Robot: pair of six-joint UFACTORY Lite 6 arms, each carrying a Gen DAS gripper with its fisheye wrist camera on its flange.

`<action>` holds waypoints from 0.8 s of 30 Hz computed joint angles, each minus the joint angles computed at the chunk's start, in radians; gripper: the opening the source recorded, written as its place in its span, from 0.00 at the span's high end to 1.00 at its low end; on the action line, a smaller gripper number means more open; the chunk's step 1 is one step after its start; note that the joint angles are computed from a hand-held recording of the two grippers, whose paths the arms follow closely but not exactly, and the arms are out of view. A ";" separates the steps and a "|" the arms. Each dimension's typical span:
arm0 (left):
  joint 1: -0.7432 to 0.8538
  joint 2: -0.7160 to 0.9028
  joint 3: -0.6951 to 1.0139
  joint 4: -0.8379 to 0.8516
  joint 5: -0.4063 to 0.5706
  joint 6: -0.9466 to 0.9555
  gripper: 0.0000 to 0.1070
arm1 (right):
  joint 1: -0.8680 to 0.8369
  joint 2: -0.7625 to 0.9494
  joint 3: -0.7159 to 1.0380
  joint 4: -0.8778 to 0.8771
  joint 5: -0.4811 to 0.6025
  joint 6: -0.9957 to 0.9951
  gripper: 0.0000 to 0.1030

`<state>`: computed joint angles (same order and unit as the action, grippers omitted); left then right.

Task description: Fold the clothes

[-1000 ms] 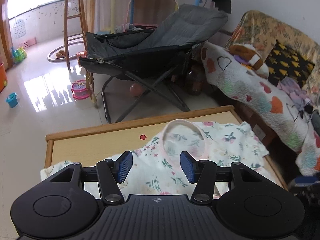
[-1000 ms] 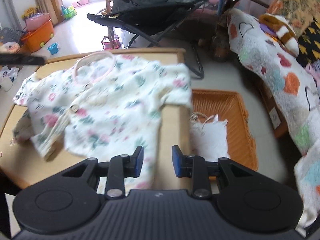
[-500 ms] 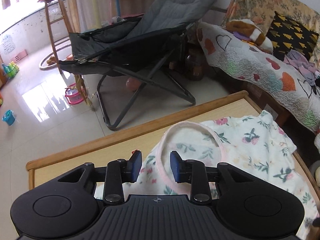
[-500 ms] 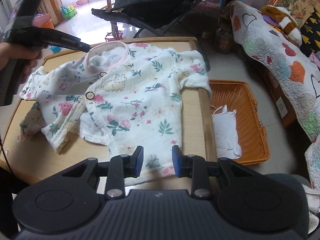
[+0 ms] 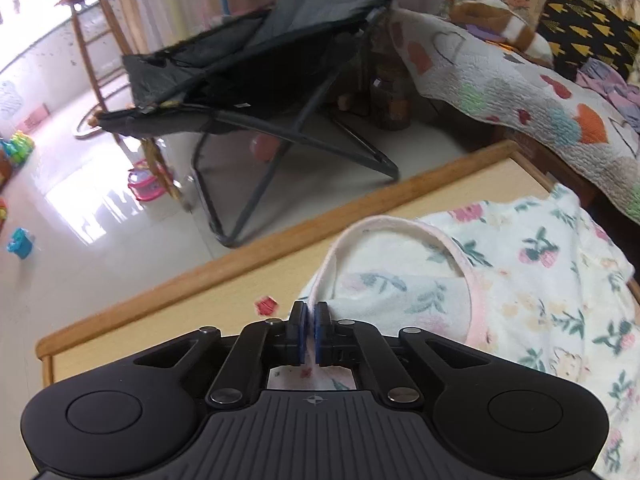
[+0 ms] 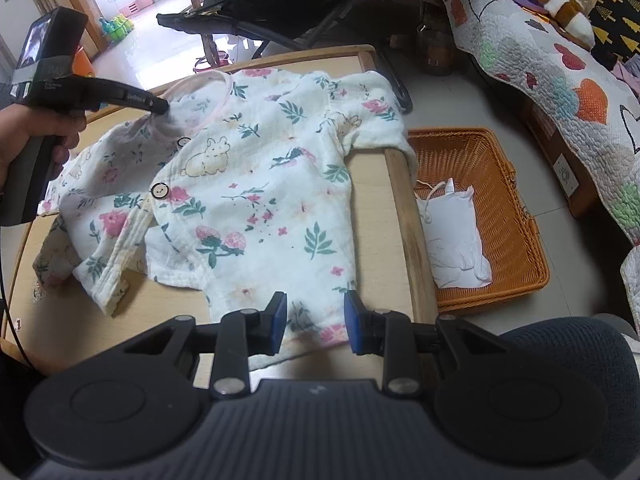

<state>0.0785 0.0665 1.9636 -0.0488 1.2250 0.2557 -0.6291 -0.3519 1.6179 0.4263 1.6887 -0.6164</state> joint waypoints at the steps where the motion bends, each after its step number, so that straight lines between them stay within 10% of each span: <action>1: 0.006 0.014 0.025 0.002 0.005 -0.007 0.97 | 0.005 0.000 -0.001 -0.002 0.001 0.002 0.70; 24: 0.041 0.275 0.352 0.086 0.022 -0.044 0.85 | -0.007 -0.003 -0.009 0.040 0.013 -0.035 0.71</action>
